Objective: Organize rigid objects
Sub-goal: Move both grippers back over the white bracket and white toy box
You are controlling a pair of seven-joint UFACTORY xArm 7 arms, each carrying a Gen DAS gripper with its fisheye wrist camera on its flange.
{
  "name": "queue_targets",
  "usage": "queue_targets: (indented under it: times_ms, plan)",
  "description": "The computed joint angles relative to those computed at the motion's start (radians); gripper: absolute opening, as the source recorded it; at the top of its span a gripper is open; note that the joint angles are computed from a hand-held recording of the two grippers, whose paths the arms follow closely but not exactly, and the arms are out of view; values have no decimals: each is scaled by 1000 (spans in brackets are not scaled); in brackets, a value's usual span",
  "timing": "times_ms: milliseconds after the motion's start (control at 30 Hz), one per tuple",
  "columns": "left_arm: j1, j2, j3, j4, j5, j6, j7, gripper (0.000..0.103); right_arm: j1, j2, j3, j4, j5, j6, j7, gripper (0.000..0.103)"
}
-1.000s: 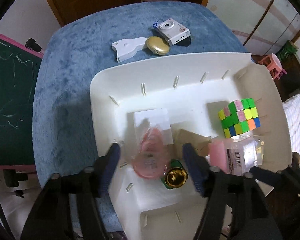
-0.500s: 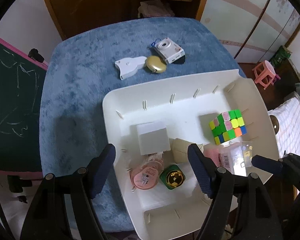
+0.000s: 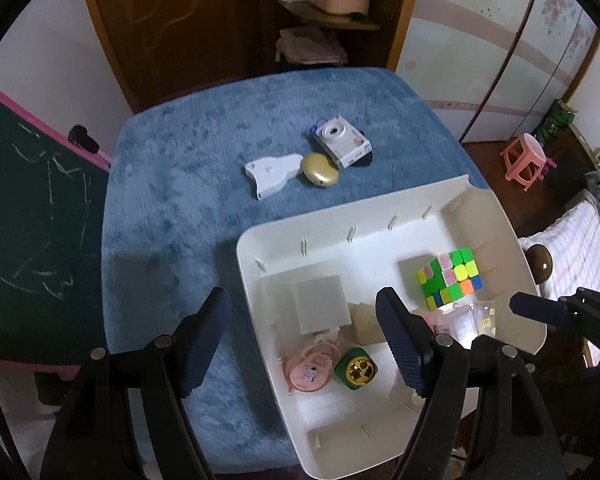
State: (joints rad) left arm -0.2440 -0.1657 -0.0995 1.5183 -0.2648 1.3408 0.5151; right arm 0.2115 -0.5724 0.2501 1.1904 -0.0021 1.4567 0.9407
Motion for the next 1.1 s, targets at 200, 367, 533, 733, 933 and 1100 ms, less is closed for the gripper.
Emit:
queue_targets:
  times_ms: [200, 367, 533, 733, 933, 1100]
  plan:
    - [3, 38, 3, 70, 0, 10, 44, 78, -12, 10, -21, 36, -3, 5, -16, 57]
    - [6, 86, -2, 145, 13, 25, 97, 78, -32, 14, -60, 60, 21, -28, -35, 57]
    - [4, 172, -14, 269, 45, 57, 138, 78, -62, 51, -108, 117, 37, -56, -81, 57]
    - [-15, 330, -35, 481, 102, 121, 152, 78, -105, 120, -172, 189, 67, -94, -139, 57]
    - [-66, 507, -44, 690, 181, 200, 190, 78, -146, 194, -245, 195, 159, -172, -171, 57]
    - [-126, 647, -33, 817, 246, 247, 226, 78, -178, 233, -299, 113, 276, -269, -190, 57]
